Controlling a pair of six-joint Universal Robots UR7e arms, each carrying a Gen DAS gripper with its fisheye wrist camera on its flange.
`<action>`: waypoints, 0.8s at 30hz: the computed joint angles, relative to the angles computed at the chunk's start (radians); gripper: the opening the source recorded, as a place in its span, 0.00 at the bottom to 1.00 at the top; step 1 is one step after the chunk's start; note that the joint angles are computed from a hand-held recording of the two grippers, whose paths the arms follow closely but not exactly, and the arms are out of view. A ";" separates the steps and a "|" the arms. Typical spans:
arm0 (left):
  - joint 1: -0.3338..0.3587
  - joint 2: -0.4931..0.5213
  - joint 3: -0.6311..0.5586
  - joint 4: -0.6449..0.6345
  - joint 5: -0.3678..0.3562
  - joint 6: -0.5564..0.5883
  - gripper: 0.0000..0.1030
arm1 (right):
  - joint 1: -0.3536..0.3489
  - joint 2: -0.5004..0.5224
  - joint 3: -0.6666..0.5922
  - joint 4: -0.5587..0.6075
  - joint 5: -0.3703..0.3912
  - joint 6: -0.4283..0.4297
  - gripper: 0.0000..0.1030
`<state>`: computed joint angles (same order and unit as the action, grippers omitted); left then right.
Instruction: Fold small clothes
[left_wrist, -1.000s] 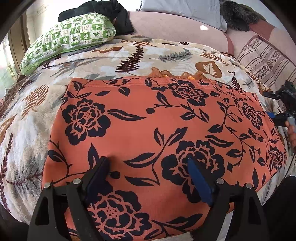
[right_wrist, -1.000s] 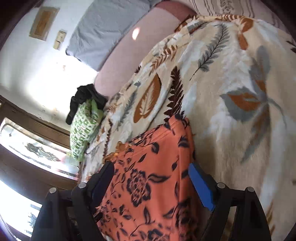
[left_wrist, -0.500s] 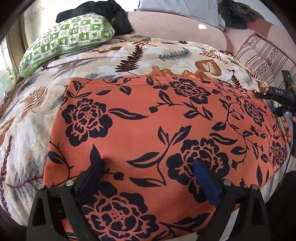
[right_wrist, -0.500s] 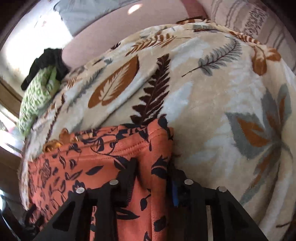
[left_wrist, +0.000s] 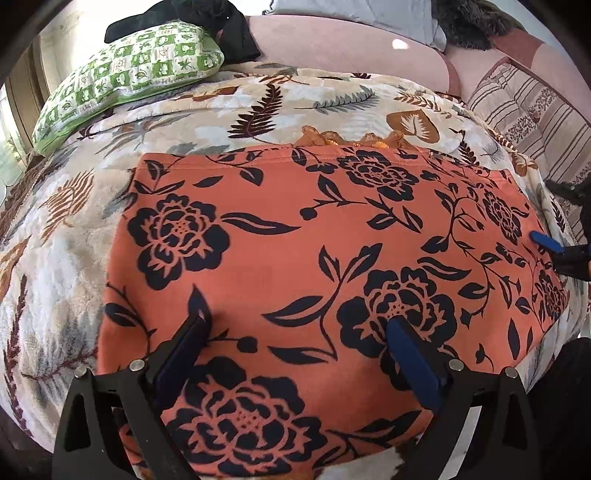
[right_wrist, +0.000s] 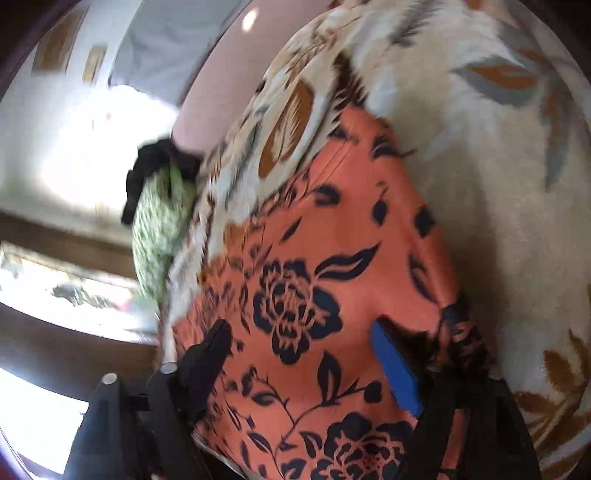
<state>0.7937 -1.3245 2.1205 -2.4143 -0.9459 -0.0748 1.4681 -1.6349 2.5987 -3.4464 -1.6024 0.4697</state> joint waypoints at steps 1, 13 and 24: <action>-0.007 -0.025 0.012 -0.015 0.005 -0.009 0.95 | 0.031 -0.008 -0.010 -0.005 0.032 0.011 0.78; -0.023 -0.094 0.079 -0.120 0.045 0.061 0.95 | 0.136 0.019 -0.134 0.175 -0.145 -0.118 0.87; 0.003 -0.110 0.085 -0.170 0.083 0.055 0.97 | 0.139 0.078 -0.204 0.219 -0.180 -0.083 0.88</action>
<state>0.7969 -1.4345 2.2056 -2.5848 -0.8626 -0.0203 1.6075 -1.5574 2.3948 -3.2277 -1.7822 0.3868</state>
